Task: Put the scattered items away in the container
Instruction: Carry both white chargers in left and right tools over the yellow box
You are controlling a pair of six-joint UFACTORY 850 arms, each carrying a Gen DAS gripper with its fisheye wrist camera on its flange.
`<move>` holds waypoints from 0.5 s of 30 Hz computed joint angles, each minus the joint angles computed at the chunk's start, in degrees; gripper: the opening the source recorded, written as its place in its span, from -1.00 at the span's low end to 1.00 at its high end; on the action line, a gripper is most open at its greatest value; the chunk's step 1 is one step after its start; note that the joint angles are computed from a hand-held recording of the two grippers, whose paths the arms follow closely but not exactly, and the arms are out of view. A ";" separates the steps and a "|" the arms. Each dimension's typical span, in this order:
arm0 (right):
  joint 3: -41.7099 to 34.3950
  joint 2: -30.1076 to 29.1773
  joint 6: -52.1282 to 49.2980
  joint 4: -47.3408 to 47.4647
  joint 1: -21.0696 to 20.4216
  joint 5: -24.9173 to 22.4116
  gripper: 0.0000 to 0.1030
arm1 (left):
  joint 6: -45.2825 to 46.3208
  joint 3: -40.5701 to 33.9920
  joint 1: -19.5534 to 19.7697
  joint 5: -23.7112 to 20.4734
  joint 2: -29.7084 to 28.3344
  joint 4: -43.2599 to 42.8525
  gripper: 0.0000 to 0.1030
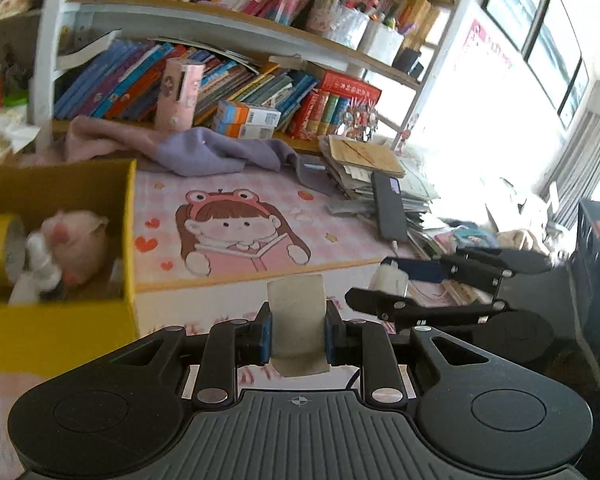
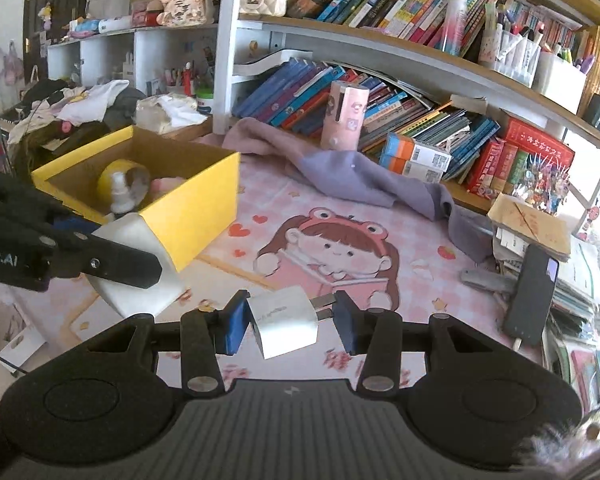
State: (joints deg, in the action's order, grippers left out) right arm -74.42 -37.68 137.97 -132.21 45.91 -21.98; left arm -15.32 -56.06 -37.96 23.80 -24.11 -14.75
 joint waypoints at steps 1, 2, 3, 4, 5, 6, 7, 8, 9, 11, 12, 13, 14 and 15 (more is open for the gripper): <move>0.23 0.07 -1.84 2.61 1.04 -0.54 -0.18 | -1.98 1.99 -0.04 1.10 1.18 0.95 -0.56; 0.18 0.03 -3.90 5.37 1.93 -0.71 -0.18 | -3.53 3.84 -0.07 1.99 2.34 1.72 -0.56; 0.15 0.04 -6.31 8.68 2.99 -0.80 -0.18 | -4.60 5.77 -0.17 3.06 3.52 2.14 -0.56; 0.24 0.17 -7.90 10.96 3.97 -0.89 -0.18 | -5.13 7.72 -0.38 4.24 4.65 2.10 -0.56; 0.60 0.39 -8.63 12.09 5.08 -1.20 -0.18 | -4.99 9.36 -0.67 5.08 5.56 1.45 -0.56; 0.87 0.49 -9.06 12.68 6.03 -1.62 -0.18 | -4.39 11.08 -1.07 5.63 6.50 0.14 -0.56; 1.16 0.56 -9.96 13.94 7.11 -2.05 -0.18 | -4.02 12.55 -1.44 5.93 7.31 -1.16 -0.56; 1.27 0.53 -10.77 15.51 8.03 -2.16 -0.18 | -4.43 13.93 -1.71 6.26 8.09 -1.88 -0.56; 1.36 0.48 -11.03 16.67 8.90 -2.02 -0.18 | -5.29 15.48 -1.97 6.62 9.01 -2.41 -0.56; 1.36 0.43 -11.90 18.32 10.53 -1.82 -0.18 | -5.90 18.45 -2.51 6.90 11.05 -4.20 -0.56; 1.32 0.42 -12.05 18.56 11.28 -1.75 -0.18 | -5.56 19.76 -2.73 7.02 12.06 -5.38 -0.56; 1.20 0.36 -12.12 18.53 11.93 -1.60 -0.18 | -4.82 21.06 -3.00 7.30 13.08 -6.91 -0.56; 0.95 0.18 -12.28 18.52 12.43 -1.41 -0.18 | -3.48 22.15 -3.37 7.76 13.98 -9.08 -0.56; 0.56 -0.07 -12.75 18.71 12.99 -1.17 -0.18 | -1.75 23.21 -3.86 8.49 14.82 -11.69 -0.56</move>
State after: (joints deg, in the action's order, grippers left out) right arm -73.86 -37.75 125.22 -113.49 58.90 -23.16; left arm -17.08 -32.84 -41.82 32.29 -9.28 -26.44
